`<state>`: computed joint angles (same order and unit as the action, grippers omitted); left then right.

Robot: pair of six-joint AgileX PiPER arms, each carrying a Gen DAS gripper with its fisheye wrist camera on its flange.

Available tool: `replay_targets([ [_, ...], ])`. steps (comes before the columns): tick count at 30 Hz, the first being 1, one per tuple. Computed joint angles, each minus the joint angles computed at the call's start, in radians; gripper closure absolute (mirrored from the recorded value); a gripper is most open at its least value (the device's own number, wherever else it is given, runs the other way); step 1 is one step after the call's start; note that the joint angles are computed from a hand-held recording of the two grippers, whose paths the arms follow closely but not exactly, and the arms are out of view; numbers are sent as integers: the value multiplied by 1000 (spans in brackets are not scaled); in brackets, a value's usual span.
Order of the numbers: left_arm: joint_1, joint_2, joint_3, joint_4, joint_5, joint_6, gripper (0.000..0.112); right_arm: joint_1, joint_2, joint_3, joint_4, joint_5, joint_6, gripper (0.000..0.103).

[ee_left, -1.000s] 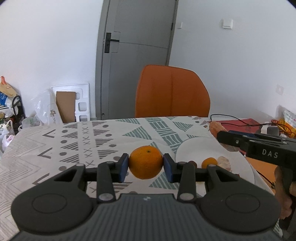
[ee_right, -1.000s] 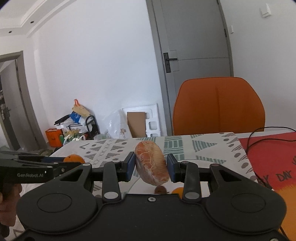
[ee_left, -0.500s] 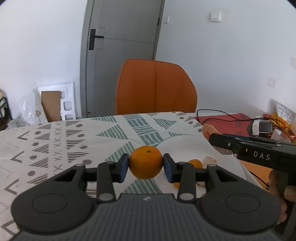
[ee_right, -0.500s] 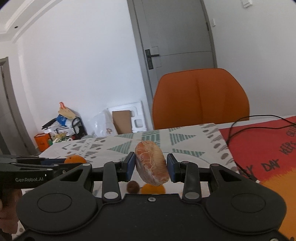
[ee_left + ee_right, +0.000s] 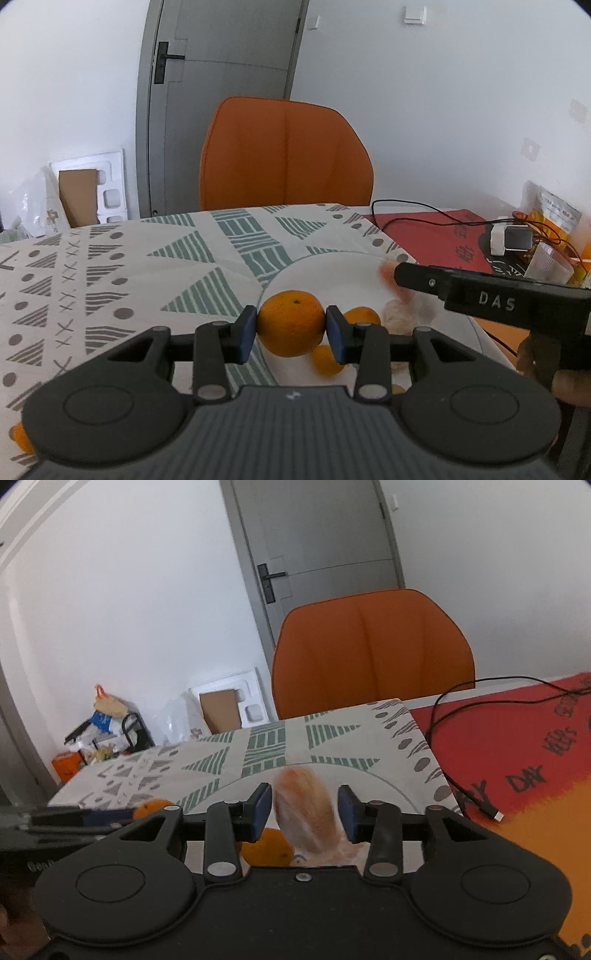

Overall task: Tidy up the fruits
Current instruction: 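Carry the large orange and pomelo segment onto the white plate while both tools open to release, then move both open tools back from the plate to the remaining fruit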

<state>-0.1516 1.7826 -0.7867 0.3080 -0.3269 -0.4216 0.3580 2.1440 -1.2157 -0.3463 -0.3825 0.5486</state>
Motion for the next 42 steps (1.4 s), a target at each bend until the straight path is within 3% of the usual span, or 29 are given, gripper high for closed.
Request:
replay_targets([
  [3,2,17,-18,35,12,-40,73,0,-13,16,42,-8,-39,55],
  [7,-7,24,-32,49,28,-44,73,-15,-26,27,-43,-23,60,55],
  [13,-21,-8,-15,-97,29,88,70,-2,-45,46,9,-19,-12,51],
  [17,-6,-39,8,-148,44,124,70,-6,-47,38,-136,-22,116,51],
  [22,20,-84,48,-173,57,143,69,19,-54,39,-141,-12,96,45],
  [29,72,-182,122,-249,76,224,57,40,-69,56,-181,-30,131,45],
  [32,106,-234,151,-242,89,224,51,58,-76,49,-221,-18,175,39],
  [35,143,-282,177,-237,92,236,37,81,-92,48,-234,-6,176,35],
  [37,170,-308,194,-222,95,226,33,99,-110,59,-194,-3,133,25],
  [42,240,-358,226,-123,90,143,26,132,-136,69,-180,14,117,23],
])
